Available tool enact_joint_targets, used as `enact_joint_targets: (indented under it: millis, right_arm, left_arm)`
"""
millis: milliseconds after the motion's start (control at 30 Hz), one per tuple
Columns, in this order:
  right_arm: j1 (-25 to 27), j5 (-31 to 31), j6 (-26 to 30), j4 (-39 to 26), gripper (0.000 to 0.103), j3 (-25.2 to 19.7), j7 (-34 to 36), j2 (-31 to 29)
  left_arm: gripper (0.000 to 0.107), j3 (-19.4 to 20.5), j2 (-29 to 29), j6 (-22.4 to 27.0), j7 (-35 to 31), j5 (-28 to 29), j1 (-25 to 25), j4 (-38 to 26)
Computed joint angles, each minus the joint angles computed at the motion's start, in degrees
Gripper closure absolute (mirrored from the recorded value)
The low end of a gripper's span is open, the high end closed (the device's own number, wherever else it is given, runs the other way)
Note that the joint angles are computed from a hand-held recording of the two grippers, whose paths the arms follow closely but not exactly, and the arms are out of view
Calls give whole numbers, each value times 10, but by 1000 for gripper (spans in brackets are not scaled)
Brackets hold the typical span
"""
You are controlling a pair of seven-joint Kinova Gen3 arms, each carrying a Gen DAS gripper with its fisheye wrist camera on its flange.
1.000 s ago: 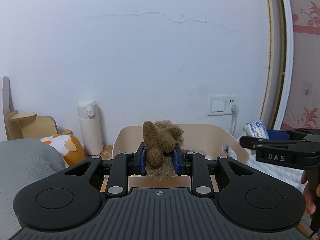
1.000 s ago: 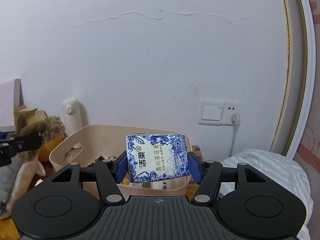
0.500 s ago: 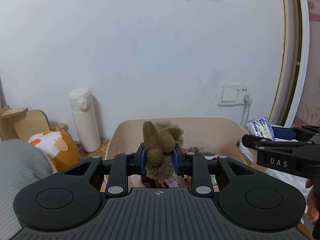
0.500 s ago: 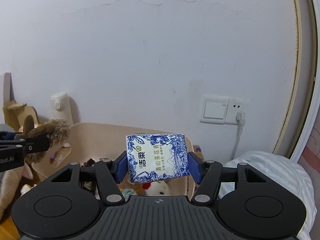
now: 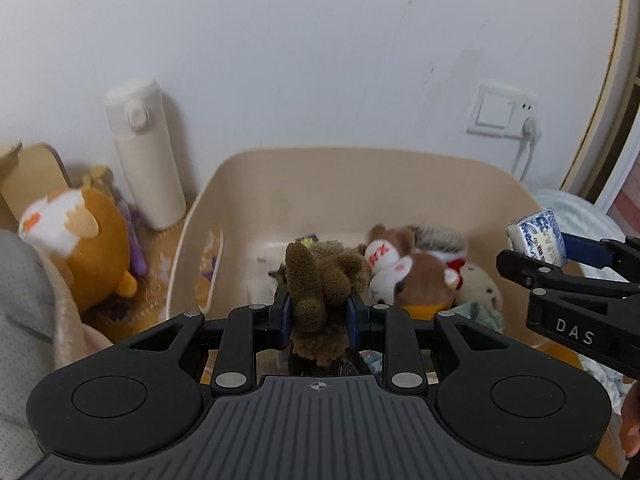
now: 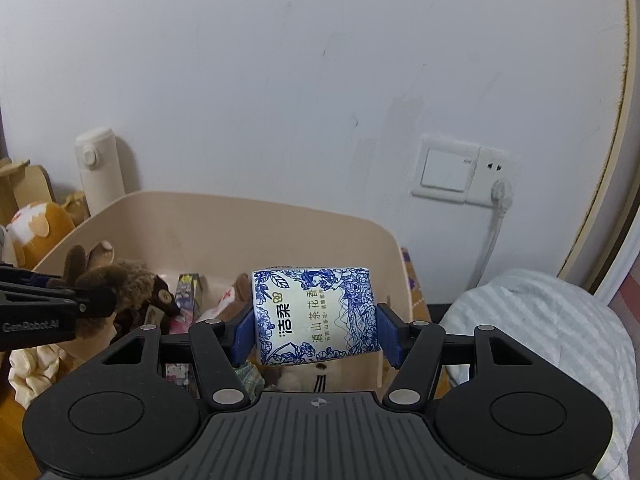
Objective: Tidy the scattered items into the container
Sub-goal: 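Open both tools to release the plush and tissue pack into the box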
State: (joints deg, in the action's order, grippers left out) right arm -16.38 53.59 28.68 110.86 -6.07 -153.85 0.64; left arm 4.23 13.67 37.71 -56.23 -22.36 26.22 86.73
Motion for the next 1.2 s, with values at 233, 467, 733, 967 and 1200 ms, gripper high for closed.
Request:
enact_joint_targets:
  millis: [233,467,733,967,1200]
  right_arm:
    - [-4,-74,21,-29,45,7,83,23]
    - [-13,-125,41,-49,45,18,138,38]
    - [-25,-115,52,-45,36,21,128,32]
    - [-27,-61,48,-27,25,9,84,8]
    - [-13,-20,34,-5,18,-15,34,-25]
  left_arm:
    - [81,7,23,40,-40,28,-11,-33]
    - [78,3,38,67,-66,35,-5,-54]
    - [58,4,28,60,-83,44,-7,-47]
    - [37,2,0,34,-70,18,1,-20]
    - [33,9,-33,25,-47,-29,13,2]
